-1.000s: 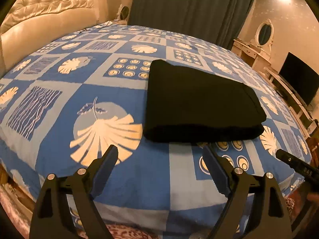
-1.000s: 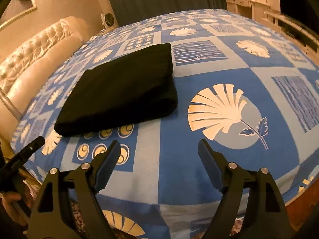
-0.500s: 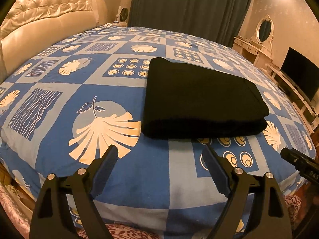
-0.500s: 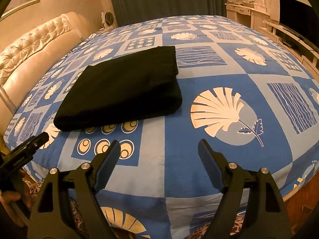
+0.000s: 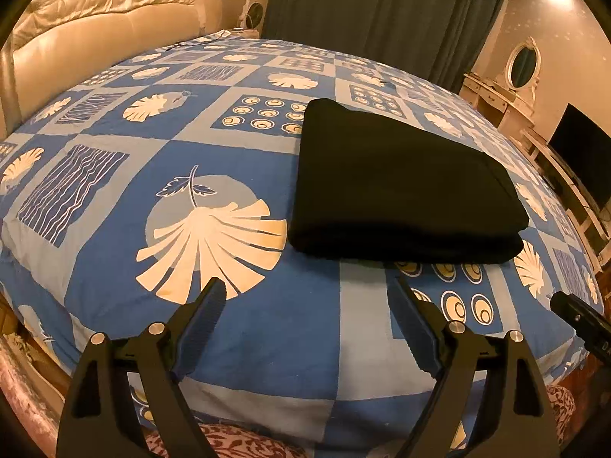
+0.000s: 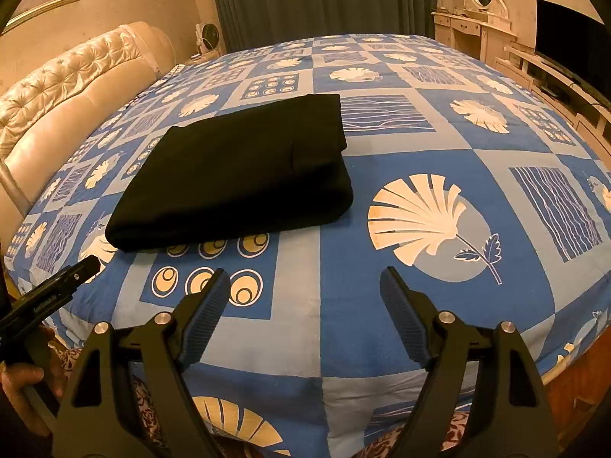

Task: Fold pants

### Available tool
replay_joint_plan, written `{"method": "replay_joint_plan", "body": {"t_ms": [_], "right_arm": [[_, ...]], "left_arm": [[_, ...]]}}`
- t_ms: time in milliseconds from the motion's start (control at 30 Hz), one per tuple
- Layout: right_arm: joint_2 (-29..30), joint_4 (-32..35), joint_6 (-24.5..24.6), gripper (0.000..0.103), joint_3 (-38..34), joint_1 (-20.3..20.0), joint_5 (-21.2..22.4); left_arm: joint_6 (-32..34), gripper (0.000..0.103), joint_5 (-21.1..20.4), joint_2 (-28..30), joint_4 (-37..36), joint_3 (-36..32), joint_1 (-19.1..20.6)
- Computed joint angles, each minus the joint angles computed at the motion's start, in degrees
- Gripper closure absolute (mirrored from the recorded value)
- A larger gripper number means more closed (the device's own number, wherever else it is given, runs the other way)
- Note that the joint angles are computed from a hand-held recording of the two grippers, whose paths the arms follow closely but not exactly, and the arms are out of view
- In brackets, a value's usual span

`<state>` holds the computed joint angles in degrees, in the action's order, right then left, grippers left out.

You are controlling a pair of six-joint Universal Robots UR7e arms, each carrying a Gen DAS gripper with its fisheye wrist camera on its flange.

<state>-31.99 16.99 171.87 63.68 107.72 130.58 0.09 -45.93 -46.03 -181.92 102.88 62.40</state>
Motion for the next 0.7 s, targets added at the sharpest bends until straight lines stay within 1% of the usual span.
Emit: {"method": "replay_joint_plan", "body": {"t_ms": [200, 700], "right_arm": [[-0.1, -0.2, 0.0, 0.022, 0.2, 0.0, 0.0], [-0.3, -0.1, -0.4, 0.022, 0.0, 0.2, 0.0]], "left_arm": [[1.5, 0.018, -0.4, 0.1, -0.7, 0.2, -0.2], [2.3, 0.018, -0.6, 0.2, -0.9, 0.1, -0.4]]}}
